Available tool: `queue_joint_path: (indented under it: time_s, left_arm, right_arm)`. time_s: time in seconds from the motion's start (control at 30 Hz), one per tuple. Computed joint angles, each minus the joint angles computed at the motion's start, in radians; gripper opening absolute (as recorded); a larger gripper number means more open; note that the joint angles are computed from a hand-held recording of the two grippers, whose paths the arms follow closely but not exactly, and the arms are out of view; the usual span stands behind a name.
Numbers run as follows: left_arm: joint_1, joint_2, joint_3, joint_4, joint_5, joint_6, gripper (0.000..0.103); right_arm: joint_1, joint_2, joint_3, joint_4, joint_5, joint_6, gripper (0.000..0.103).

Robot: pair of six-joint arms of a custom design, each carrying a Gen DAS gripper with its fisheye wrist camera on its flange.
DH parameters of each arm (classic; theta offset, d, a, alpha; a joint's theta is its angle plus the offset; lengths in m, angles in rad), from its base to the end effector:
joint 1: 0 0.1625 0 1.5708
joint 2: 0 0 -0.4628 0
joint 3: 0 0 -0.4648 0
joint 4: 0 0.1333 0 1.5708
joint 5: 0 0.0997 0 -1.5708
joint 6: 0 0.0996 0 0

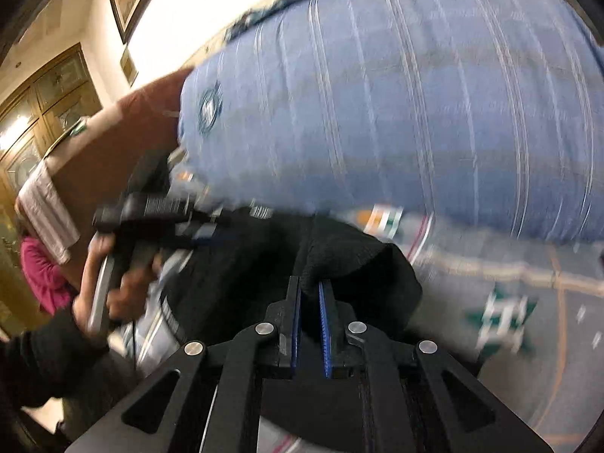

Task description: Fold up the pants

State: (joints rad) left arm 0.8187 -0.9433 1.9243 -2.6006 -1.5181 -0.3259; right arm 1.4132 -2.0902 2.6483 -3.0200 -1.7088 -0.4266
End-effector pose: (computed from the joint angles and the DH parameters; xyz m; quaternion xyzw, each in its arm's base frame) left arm -0.3324 -0.5581 0.0564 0.2107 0.9769 -0.0344 0.0101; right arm 0.0704 -0.3190 0.3337 0.0913 -0.8961 0.3938 0.1834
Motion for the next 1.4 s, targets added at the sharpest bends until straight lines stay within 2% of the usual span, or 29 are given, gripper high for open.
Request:
queue_joint_path:
  time_s: [0.07,0.1,0.13,0.17,0.23,0.27,0.3,0.37,0.4,0.47,0.57,0.7,0.77,0.8,0.83,0.87,0.93,1.07,1.17,1.23,1.27,1.33,1.4]
  left_arm:
    - [0.001,-0.002,0.002,0.011,0.019,-0.009,0.063]
    - [0.002,-0.001,0.003,0.012,0.022,-0.015,0.063]
    - [0.003,-0.002,0.004,0.013,0.022,-0.021,0.063]
    - [0.002,-0.001,0.005,0.014,0.022,-0.023,0.063]
    - [-0.005,0.002,0.005,0.018,0.029,-0.016,0.063]
    - [-0.009,0.002,0.007,0.017,0.032,-0.011,0.063]
    - [-0.014,0.001,0.009,0.018,0.039,-0.005,0.063]
    - [-0.017,-0.006,0.011,0.026,0.031,-0.002,0.063]
    - [-0.015,-0.009,0.012,0.024,0.019,-0.002,0.063]
    - [-0.013,-0.027,0.023,0.001,0.003,-0.011,0.063]
    - [-0.012,-0.071,0.053,-0.042,-0.009,-0.03,0.064]
    - [-0.017,-0.107,0.074,-0.07,0.008,-0.046,0.073]
    - [-0.024,-0.107,0.067,-0.054,0.025,-0.044,0.073]
    - [-0.025,-0.104,0.063,-0.05,0.024,-0.04,0.073]
    - [-0.025,-0.1,0.058,-0.041,0.022,-0.04,0.073]
    - [-0.026,-0.099,0.057,-0.035,0.021,-0.04,0.073]
    - [-0.026,-0.092,0.053,-0.019,0.015,-0.033,0.073]
    - [-0.025,-0.088,0.056,0.01,0.031,-0.014,0.073]
    - [-0.021,-0.084,0.054,0.026,0.034,-0.022,0.073]
    - [-0.021,-0.082,0.054,0.032,0.034,-0.027,0.073]
    - [-0.024,-0.08,0.054,0.034,0.04,-0.025,0.073]
    - [-0.031,-0.075,0.053,0.048,0.059,-0.019,0.073]
    - [-0.033,-0.062,0.051,0.054,0.066,-0.02,0.073]
  right_arm:
    - [-0.047,-0.006,0.016,0.028,-0.005,0.021,0.013]
    - [-0.058,0.001,0.009,0.034,-0.017,0.028,0.018]
    - [-0.079,-0.015,0.007,0.037,-0.004,0.041,0.028]
    - [-0.099,-0.055,0.016,0.04,0.044,0.054,0.035]
    - [-0.15,-0.118,0.024,0.039,0.154,0.069,0.074]
    - [-0.16,-0.125,0.02,0.025,0.183,0.077,0.078]
    - [-0.146,-0.097,-0.003,0.017,0.171,0.085,0.078]
    - [-0.083,0.019,-0.073,0.006,0.059,0.108,0.078]
    - [-0.076,0.083,-0.122,0.042,0.037,0.117,0.078]
    - [-0.102,0.181,-0.189,0.077,0.05,0.124,0.078]
    - [-0.156,0.281,-0.245,0.118,0.079,0.109,0.073]
    - [-0.173,0.351,-0.264,0.14,0.052,0.091,0.066]
    - [-0.154,0.379,-0.263,0.125,0.006,0.076,0.046]
    - [-0.143,0.391,-0.263,0.112,-0.018,0.069,0.031]
    - [-0.132,0.408,-0.266,0.094,-0.04,0.062,0.022]
    - [-0.118,0.415,-0.264,0.077,-0.065,0.057,0.019]
    - [-0.097,0.419,-0.26,0.04,-0.094,0.06,0.002]
    - [-0.05,0.372,-0.236,-0.013,-0.092,0.064,0.0]
    - [-0.027,0.327,-0.211,-0.02,-0.064,0.052,0.0]
    - [-0.029,0.321,-0.201,-0.04,-0.063,0.053,0.006]
    - [-0.047,0.321,-0.196,-0.055,-0.051,0.07,0.012]
    - [-0.075,0.333,-0.208,-0.028,-0.038,0.1,0.068]
    - [-0.084,0.364,-0.224,-0.017,-0.081,0.095,0.071]
